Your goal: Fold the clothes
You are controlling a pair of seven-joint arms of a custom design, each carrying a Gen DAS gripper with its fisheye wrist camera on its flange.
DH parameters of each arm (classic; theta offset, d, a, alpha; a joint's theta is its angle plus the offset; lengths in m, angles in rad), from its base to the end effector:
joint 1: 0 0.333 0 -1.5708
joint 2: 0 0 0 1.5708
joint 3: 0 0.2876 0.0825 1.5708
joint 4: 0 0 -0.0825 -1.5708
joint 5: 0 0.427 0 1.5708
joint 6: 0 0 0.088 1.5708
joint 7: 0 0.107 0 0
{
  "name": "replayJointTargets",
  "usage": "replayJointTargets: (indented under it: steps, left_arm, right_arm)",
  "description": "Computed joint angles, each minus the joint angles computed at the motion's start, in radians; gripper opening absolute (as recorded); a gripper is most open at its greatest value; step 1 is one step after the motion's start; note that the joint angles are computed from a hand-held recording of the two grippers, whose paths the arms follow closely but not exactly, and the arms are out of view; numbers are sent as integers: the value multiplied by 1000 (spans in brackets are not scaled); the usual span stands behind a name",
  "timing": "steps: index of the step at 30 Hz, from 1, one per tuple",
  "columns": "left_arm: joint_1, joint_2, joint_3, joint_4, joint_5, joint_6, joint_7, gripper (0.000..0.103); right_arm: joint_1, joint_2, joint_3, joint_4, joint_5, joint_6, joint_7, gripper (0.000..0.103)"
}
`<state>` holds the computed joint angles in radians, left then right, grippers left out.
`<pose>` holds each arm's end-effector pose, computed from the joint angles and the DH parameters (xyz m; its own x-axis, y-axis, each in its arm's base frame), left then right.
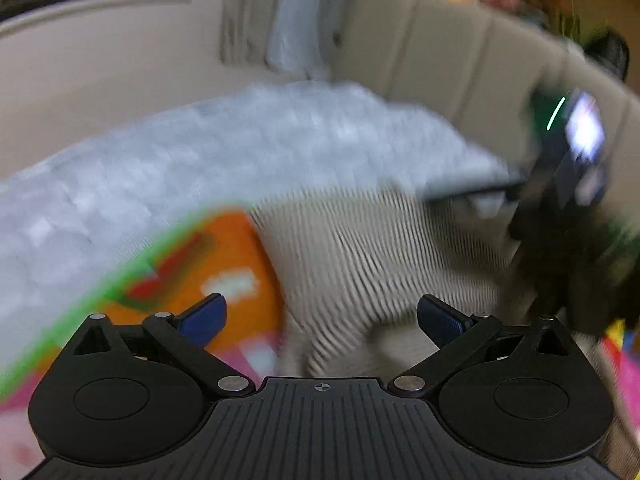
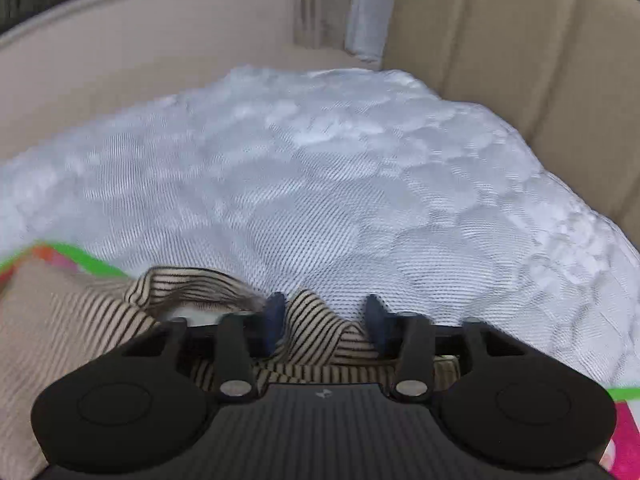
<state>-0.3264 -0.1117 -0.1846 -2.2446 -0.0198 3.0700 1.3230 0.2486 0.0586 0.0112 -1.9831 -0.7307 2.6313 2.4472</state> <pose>0.5176 -0.2910 0.4767 -0.3367 -0.9215 0.1938 -0.6212 0.0627 -0.7811 0.6211 0.1819 0.4495 -0.1176 -0.9875 0.1053 -0.7278 0.0136 -0.6857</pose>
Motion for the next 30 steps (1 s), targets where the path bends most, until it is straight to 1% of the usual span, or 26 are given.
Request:
replayJointTargets:
  steps: [2, 3, 5, 7, 9, 12, 15, 18, 20, 21, 22, 23, 24, 25, 26, 27, 28, 29, 30]
  left_arm:
    - [79, -13, -31, -6, 92, 26, -154, 103]
    - [96, -18, -30, -12, 104, 32, -205, 103]
    - [89, -22, -5, -14, 69, 19, -251, 103]
    - [84, -24, 17, -14, 27, 3, -289, 103]
    - [82, -34, 28, -24, 9, 16, -307, 103]
    - [85, -44, 29, -28, 34, 41, -314, 103]
    - [41, -69, 56, -39, 11, 52, -277, 103]
    - [-40, -99, 107, -60, -41, 74, -209, 103]
    - [-171, -131, 208, -82, -124, 72, -101, 103]
    - [-251, -148, 272, -91, -181, 57, -31, 103]
    - [-327, -176, 329, -104, -248, 20, 40, 103]
    - [-369, -201, 359, -112, -297, -38, 87, 103]
    - [-394, -224, 376, -118, -338, -99, 124, 103]
    - [-393, -247, 368, -120, -353, -179, 137, 103]
    - [-377, -254, 345, -122, -348, -222, 138, 103]
    - [-361, -260, 321, -124, -342, -259, 139, 103]
    - [-347, -264, 299, -125, -336, -296, 140, 103]
    - [-331, -267, 272, -130, -326, -314, 138, 103]
    - [-316, -269, 245, -134, -316, -330, 136, 103]
  right_arm:
    - [-2, -36, 0, -35, -21, 43, 36, 5]
    - [-7, -80, 3, -75, -13, 75, 39, 5]
    - [-26, -193, 15, -169, 39, 146, 16, 5]
    - [-23, -326, 19, -278, 129, 182, -44, 5]
    - [-2, -464, 19, -379, 215, 168, -94, 5]
    - [31, -643, 31, -498, 330, 105, -135, 4]
    - [57, -784, 69, -585, 413, 3, -153, 4]
    - [62, -881, 122, -641, 473, -98, -157, 4]
    - [67, -931, 143, -667, 517, -147, -166, 5]
    - [69, -956, 153, -679, 539, -173, -169, 5]
    - [71, -980, 164, -691, 561, -199, -173, 6]
    - [72, -1013, 171, -706, 582, -213, -175, 6]
    - [73, -1050, 177, -723, 604, -222, -176, 8]
    - [67, -1091, 190, -739, 619, -233, -169, 14]
    - [56, -1128, 208, -755, 631, -242, -158, 23]
    - [40, -1158, 227, -766, 641, -251, -143, 28]
    - [22, -1186, 246, -775, 650, -263, -125, 38]
    - [2, -1202, 262, -781, 651, -275, -112, 43]
    - [-22, -1209, 279, -783, 645, -285, -100, 44]
